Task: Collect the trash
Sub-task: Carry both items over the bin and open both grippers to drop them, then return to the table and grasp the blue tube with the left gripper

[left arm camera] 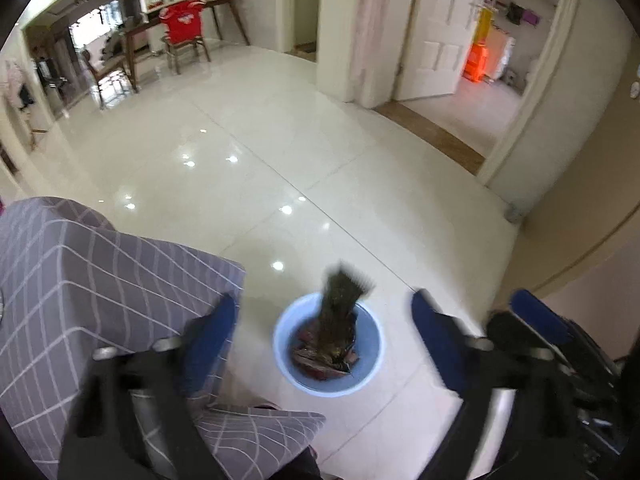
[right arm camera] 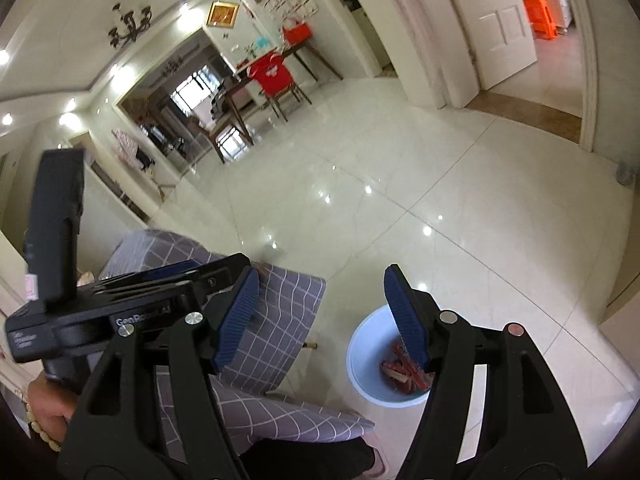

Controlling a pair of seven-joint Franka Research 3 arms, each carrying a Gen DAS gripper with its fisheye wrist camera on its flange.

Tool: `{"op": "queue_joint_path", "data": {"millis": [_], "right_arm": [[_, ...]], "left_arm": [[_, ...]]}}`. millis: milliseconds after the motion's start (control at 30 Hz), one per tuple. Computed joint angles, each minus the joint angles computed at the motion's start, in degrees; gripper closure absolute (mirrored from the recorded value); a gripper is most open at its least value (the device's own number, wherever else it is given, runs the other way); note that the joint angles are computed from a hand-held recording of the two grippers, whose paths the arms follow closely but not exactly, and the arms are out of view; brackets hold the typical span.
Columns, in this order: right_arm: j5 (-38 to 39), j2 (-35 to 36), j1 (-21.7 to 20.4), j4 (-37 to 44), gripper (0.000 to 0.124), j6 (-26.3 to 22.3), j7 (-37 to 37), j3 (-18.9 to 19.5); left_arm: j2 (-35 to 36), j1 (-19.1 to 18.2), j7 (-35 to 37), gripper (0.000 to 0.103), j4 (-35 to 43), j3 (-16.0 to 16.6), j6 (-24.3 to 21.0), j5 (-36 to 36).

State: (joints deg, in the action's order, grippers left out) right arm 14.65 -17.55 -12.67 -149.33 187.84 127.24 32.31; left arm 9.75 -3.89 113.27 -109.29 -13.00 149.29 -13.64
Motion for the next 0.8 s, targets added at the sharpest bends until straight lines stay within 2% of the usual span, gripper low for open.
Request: {"op": "queue_joint_path", "data": {"millis": [200, 367, 467, 633, 800], "right_arm": [[-0.57, -0.92, 0.22, -0.32, 0.058, -1.08, 1.24, -0.10], [-2.21, -0.70, 2.97, 0.50, 0.058, -1.87, 1.41, -2.18], [-3.72, -0.41, 2.64, 1.91, 0.058, -2.52, 2.29, -0.97], [-6.58, 0.72, 4.21, 4.74, 0.057, -3.33, 2.99, -1.13], [-12.56, 3.96, 2.37, 10.82, 0.056, -5.06, 5.03, 2.38]], "left_arm": [[-1.63, 0.94, 0.90, 0.014, -0.75, 0.21, -2.21, -3.79], [-5.28, 1.32, 3.23, 0.014, -4.13, 1.47, -2.12, -5.79], [-6.98, 0.98, 2.96, 0.014, -5.11, 2.42, -1.60, -6.51], [-10.59, 1.46, 6.60, 0.014, -6.74, 4.77, -1.39, -12.07], [-13.28, 3.05, 8.94, 0.014, -7.40, 8.47, -1.40, -14.92]]}}
